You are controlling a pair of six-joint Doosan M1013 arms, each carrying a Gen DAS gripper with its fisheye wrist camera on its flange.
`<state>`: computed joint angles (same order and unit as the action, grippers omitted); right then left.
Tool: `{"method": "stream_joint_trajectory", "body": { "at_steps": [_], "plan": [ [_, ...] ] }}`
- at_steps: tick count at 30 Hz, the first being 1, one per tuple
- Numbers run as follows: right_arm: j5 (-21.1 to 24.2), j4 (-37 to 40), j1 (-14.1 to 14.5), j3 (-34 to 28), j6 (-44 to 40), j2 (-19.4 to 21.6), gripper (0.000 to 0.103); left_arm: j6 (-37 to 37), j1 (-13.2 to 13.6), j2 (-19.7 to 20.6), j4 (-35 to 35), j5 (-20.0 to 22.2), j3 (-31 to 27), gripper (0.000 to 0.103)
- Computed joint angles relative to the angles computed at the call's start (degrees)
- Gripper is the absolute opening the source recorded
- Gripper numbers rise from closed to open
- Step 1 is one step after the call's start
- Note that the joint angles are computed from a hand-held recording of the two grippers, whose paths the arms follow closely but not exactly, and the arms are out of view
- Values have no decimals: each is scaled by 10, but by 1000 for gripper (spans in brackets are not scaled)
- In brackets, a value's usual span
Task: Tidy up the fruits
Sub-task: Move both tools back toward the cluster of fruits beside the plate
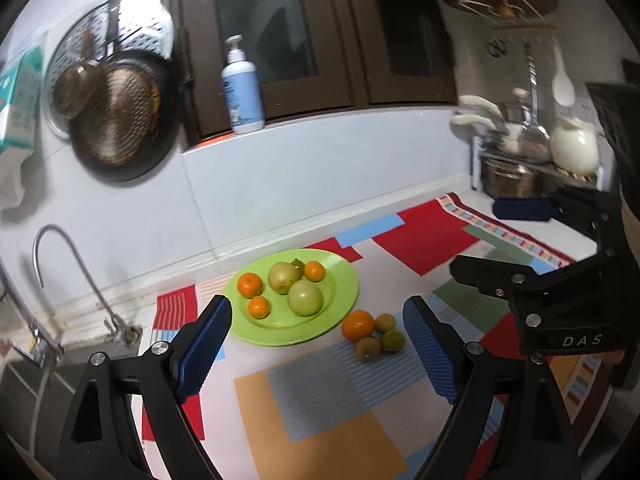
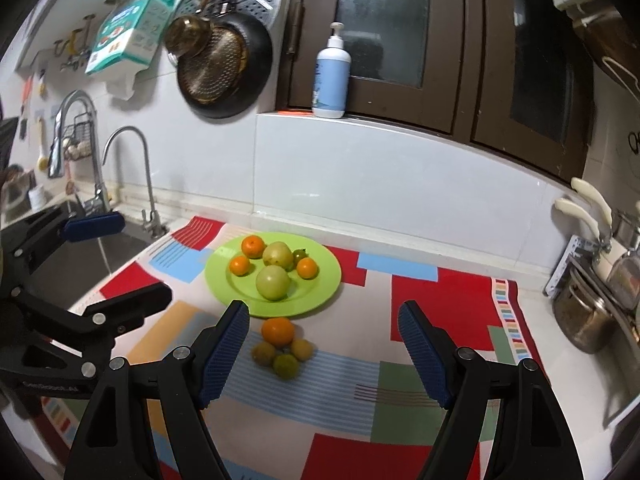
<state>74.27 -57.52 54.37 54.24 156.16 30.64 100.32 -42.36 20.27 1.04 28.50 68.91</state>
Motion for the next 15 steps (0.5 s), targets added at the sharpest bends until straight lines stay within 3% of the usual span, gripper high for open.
{"method": "stream_joint_trajectory", "body": {
  "at_steps": [8, 15],
  "plan": [
    [-5, 35, -4, -2, -52, 6, 76, 131, 9, 9, -81, 18, -5, 81],
    [-14, 88, -19, -8, -107, 17, 67, 210, 18, 43, -142, 86, -41, 67]
  ]
}}
